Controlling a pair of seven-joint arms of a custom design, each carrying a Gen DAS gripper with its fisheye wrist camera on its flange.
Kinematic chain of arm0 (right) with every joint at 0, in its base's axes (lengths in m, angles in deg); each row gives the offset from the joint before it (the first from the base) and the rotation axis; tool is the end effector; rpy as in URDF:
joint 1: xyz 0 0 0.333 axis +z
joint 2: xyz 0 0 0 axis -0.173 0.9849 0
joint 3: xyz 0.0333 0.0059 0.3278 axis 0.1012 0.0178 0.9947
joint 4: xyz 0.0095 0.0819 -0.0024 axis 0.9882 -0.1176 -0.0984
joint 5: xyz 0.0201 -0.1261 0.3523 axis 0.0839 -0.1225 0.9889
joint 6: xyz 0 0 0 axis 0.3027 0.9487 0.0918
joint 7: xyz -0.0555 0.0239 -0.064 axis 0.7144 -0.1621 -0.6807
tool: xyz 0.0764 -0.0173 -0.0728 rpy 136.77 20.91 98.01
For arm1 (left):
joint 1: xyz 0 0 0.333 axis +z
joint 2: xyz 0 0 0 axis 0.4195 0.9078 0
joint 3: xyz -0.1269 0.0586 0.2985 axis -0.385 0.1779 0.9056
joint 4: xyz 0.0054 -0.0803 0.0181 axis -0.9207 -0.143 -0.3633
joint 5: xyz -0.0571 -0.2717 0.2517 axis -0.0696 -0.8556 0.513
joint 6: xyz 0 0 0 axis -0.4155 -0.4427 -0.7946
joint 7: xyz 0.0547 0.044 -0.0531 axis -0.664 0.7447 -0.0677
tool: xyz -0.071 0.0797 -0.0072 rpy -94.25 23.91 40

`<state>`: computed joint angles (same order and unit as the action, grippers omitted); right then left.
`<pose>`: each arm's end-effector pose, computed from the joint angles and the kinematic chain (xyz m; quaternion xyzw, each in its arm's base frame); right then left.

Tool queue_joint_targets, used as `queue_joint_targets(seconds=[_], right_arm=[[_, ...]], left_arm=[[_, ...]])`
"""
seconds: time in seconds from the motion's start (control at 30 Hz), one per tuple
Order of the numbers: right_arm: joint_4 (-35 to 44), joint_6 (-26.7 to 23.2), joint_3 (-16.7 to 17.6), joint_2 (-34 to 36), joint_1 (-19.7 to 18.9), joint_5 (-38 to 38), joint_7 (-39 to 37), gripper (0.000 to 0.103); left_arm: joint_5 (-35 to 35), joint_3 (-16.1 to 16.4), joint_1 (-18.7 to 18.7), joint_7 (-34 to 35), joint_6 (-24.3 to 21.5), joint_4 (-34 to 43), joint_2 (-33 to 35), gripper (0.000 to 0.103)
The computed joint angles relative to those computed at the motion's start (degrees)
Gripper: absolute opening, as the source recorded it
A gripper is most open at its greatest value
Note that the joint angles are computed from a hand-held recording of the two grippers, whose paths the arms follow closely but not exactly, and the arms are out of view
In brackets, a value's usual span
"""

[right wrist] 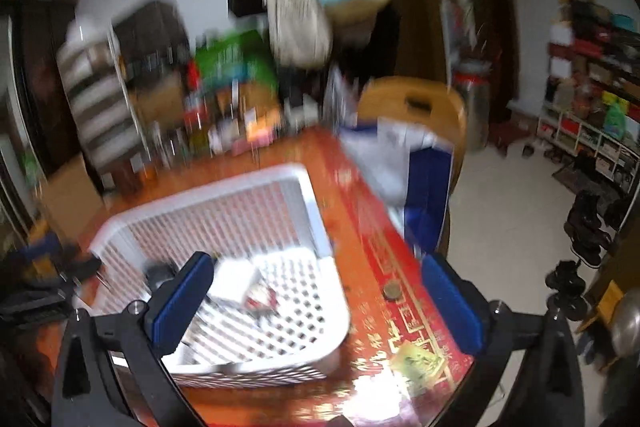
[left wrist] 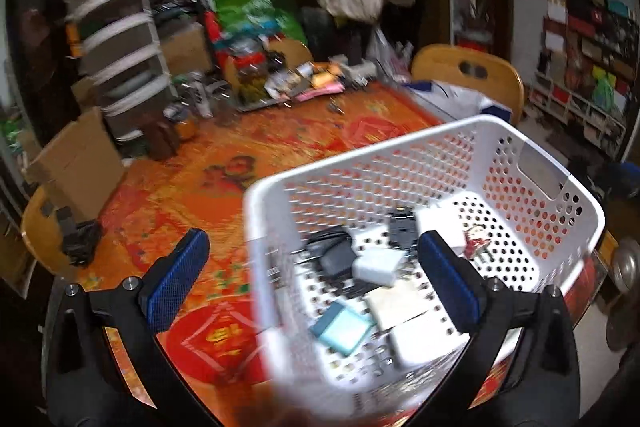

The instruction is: Organize rigid objects

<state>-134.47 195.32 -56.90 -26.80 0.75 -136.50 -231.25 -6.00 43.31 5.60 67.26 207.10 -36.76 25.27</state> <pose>0.4100 0.2348 0.6089 -0.4409 0.7421 -0.3601 0.3538 0.4749 -0.3567 0.6224 -0.4716 0.7541 -0.3468 0.2977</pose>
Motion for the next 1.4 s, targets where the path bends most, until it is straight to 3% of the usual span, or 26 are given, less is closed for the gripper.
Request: queue_joint_targets(seconds=[0.07, 0.1, 0.2, 0.33, 0.4, 0.5, 0.57, 0.63, 0.77, 0.93, 1.4], right_arm=[[0.94, -5.13, 5.05, -0.53, -0.71, -4.86, 7.71, 0.103], [2.78, -9.77, 7.49, 0.76, 0.34, -5.68, 7.90, 0.103], [6.51, -15.49, 9.51, 3.36, 4.52, -4.92, 2.93, 0.103], [9.36, -18.87, 10.13, 3.15, 10.61, -2.12, -1.65, 0.103], [9.55, -22.27, 12.85, 1.58, 12.80, -6.01, 1.13, 0.103], [9.82, -25.44, 14.09, 0.92, 15.71, -7.37, 2.25, 0.103], [9.86, -26.06, 13.43, 1.11, 17.07, -6.12, 1.73, 0.103], [9.27, -25.33, 11.79, 1.26, 18.05, -4.15, 0.21, 0.103], [7.59, -24.37, 10.15, 0.60, 18.65, -1.63, -0.55, 0.103], [5.89, -22.54, 9.18, 0.03, 18.20, 0.00, -0.68, 0.103], [5.82, -20.94, 9.61, 0.18, 17.25, 1.00, -1.73, 0.103]], left_arm=[[-0.09, 0.78, 1.13, -1.07, 1.58, -4.00, -3.59, 0.103], [-1.23, 0.95, 1.82, -0.55, 1.82, -5.55, -5.06, 0.103], [-9.45, 2.52, 3.33, 4.72, 3.72, -12.38, -11.43, 0.103], [-10.28, 1.29, 7.15, 4.69, 4.97, -22.89, -24.17, 0.103], [-10.88, 0.06, 8.46, 4.51, 5.77, -27.79, -31.14, 0.103], [-15.94, 2.94, 3.12, 8.57, 9.67, -34.32, -38.64, 0.103], [-18.37, 2.94, 1.23, 9.88, 10.45, -36.44, -41.02, 0.103], [-19.71, 0.22, 2.45, 9.46, 10.24, -36.25, -40.76, 0.103], [-23.88, -1.69, 1.58, 11.71, 8.93, -33.72, -36.42, 0.103], [-23.81, -6.32, 5.23, 10.77, 8.69, -31.68, -34.08, 0.103], [-24.62, -5.61, 6.02, 10.92, 8.38, -30.52, -33.27, 0.103]])
